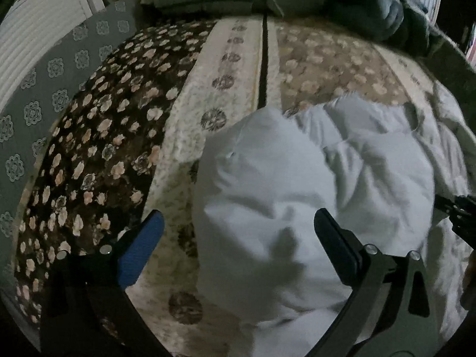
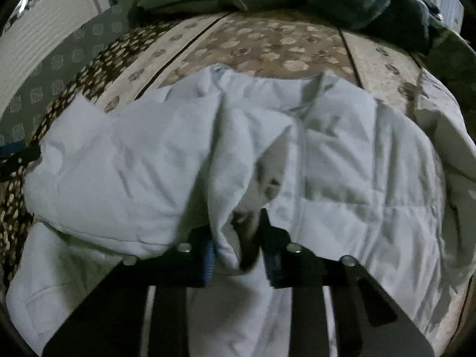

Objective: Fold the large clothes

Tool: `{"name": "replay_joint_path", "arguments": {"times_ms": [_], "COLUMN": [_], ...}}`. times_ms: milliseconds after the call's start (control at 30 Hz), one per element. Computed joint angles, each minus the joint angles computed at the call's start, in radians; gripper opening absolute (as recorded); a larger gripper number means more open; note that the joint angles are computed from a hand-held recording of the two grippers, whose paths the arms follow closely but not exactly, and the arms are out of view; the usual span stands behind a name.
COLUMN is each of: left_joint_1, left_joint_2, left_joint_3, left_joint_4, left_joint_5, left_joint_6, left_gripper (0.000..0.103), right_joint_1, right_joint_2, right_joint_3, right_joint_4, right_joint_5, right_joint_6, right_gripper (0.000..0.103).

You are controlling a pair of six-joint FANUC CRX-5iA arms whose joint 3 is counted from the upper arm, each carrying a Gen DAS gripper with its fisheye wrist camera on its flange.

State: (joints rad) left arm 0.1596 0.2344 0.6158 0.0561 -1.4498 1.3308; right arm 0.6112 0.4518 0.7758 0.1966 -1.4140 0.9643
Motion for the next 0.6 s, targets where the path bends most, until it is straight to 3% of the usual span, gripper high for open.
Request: {"name": "replay_joint_path", "arguments": {"times_ms": [167, 233, 333, 400, 433, 600], "left_joint_1": [-0.056, -0.074, -0.087, -0.103, -0.110, -0.130], "left_joint_2": [-0.003, -0.010, -0.020, -0.021, -0.024, -0.013], "left_joint_3": [0.021, 0.024, 0.027, 0.032, 0.027, 0.012], "left_joint_4": [-0.020, -0.024, -0.019, -0.043, -0.050, -0.080], "left_joint_5": [-0.010, -0.007, -0.006, -0.003, 0.004, -0.005], "left_joint_6": [0.014, 0.016, 0.003, 0.007, 0.008, 0.037], "left_gripper": [0.100, 0.100, 0.100, 0.100, 0.100, 0.100], "right_joint_1": [0.018, 0.008, -0.067, -0.142, -0.153, -0.102], "right_joint_2": [-0.045, -0.088, -0.151, -0.256, -0.277, -0.213], "right_joint_3": [-0.094, -0.186, -0.237, -0.316, -0.334, -0.246], "right_joint_4": [0.197, 0.318, 0.245, 0.066, 0.035, 0.031], "right_joint_5": [-0.024, -0.033, -0.058, 0.065, 0.101, 0.108], "right_joint_6": [-0.037, -0.098, -0.178, -0.217, -0.212, -0.067], "right_gripper": [0.000, 0.000, 0.000, 0.000, 0.004, 0.004]}}
